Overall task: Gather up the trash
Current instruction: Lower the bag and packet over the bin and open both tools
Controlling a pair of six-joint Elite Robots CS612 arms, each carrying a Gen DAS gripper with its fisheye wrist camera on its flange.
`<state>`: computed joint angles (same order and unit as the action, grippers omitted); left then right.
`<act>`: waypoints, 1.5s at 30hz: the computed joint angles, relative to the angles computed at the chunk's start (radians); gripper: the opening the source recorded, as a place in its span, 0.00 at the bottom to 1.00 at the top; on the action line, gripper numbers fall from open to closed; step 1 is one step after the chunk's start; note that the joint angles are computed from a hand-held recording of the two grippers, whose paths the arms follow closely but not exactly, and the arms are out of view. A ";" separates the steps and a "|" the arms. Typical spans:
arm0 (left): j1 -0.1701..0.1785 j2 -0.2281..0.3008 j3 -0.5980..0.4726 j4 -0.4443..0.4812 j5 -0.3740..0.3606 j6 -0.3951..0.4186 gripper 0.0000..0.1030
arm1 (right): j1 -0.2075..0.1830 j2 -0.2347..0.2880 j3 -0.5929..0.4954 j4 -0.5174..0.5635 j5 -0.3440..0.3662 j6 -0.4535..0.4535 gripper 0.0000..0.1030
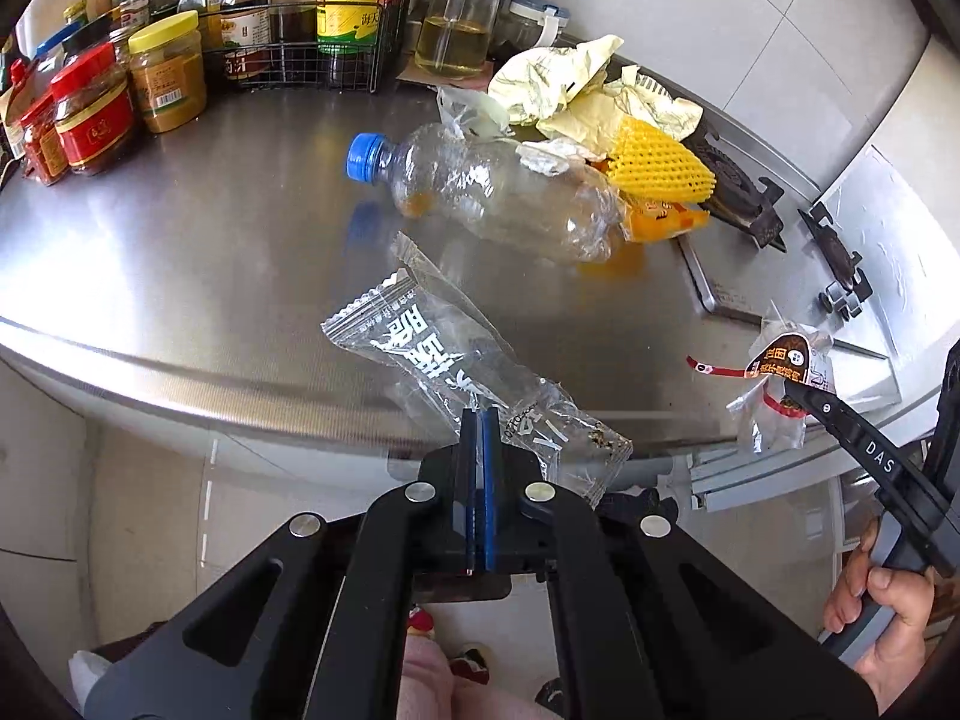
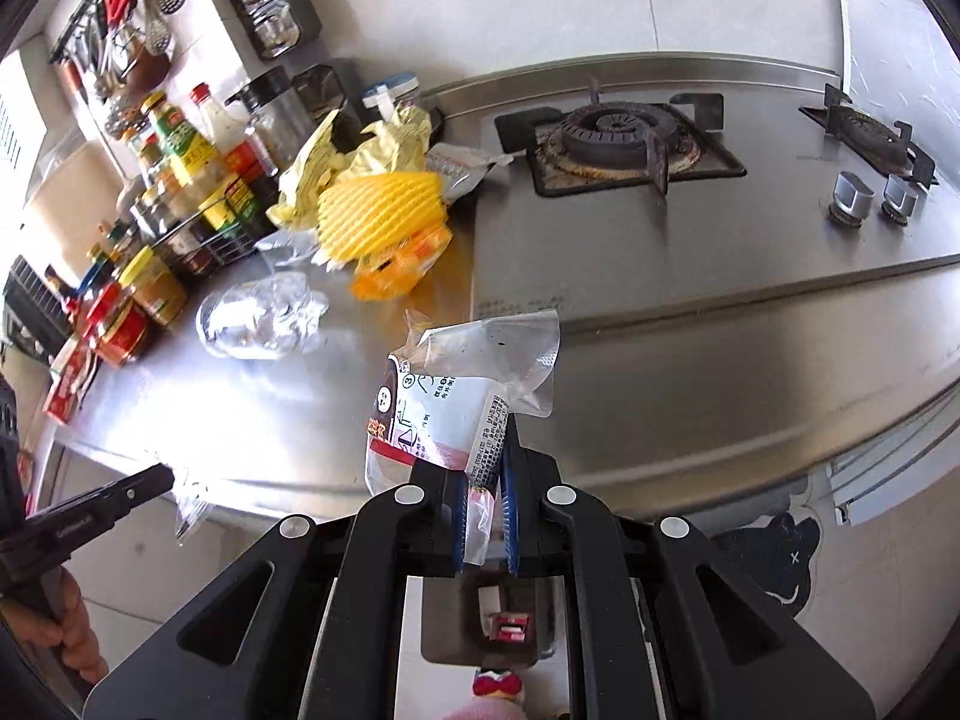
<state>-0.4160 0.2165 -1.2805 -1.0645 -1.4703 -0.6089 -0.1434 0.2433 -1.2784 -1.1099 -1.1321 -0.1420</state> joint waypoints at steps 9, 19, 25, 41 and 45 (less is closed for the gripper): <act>-0.011 0.021 -0.059 0.049 0.006 -0.023 0.01 | 0.009 0.033 -0.091 0.130 0.029 -0.077 0.11; -0.014 0.026 -0.062 0.044 0.008 -0.005 0.01 | 0.007 0.053 -0.137 0.200 0.035 -0.110 0.11; -0.015 0.032 -0.060 0.044 0.000 -0.002 0.01 | 0.009 0.060 -0.148 0.237 0.033 -0.125 0.11; -0.022 0.097 -0.122 0.133 -0.068 -0.031 0.01 | 0.024 0.107 -0.183 0.351 -0.014 -0.189 0.11; -0.019 0.127 -0.135 0.153 -0.098 -0.043 0.01 | 0.031 0.133 -0.196 0.384 -0.036 -0.206 0.11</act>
